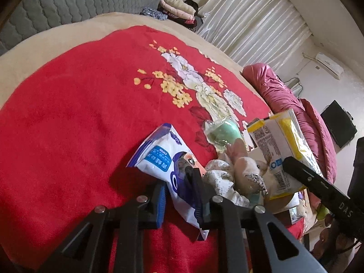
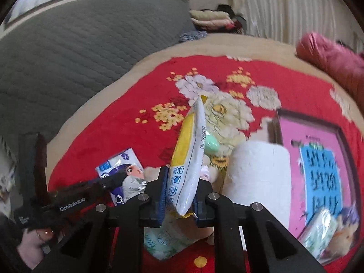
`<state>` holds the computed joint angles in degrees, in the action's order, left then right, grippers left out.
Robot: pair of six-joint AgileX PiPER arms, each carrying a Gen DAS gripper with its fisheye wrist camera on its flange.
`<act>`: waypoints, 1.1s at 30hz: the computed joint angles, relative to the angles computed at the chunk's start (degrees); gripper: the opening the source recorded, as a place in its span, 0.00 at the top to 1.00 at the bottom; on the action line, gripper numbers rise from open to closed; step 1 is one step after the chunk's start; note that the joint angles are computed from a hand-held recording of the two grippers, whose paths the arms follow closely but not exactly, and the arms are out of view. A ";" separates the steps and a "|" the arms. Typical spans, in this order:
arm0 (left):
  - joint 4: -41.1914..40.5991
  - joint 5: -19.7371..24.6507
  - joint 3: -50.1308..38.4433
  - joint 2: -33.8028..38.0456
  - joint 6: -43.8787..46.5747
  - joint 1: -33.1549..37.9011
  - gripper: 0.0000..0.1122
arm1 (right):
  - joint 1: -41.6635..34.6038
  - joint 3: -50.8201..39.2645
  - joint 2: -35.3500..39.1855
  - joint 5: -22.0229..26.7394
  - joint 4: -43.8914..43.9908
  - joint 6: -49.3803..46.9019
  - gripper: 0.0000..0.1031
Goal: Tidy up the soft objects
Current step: 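Lift blue wipes pack with left tool while right tool lifts yellow packet, then carry blue pack in left tool while right tool carries yellow packet toward tray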
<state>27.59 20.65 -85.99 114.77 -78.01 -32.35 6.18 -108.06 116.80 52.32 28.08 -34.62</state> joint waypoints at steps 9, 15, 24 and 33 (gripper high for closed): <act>10.89 -0.30 2.25 -2.31 -9.03 -1.04 0.89 | -3.52 1.42 -1.83 1.79 7.46 -3.80 0.84; 18.14 2.00 3.48 -4.43 -15.50 -2.19 0.92 | -6.50 1.93 -3.50 2.51 9.88 -4.27 0.84; 19.03 3.44 3.55 -6.08 -16.06 -3.11 0.94 | -10.94 2.04 -4.64 3.66 13.08 -4.06 0.84; 23.10 11.06 -0.20 -8.76 -17.62 -7.29 0.94 | -14.87 3.41 -6.28 3.44 15.63 -5.13 0.84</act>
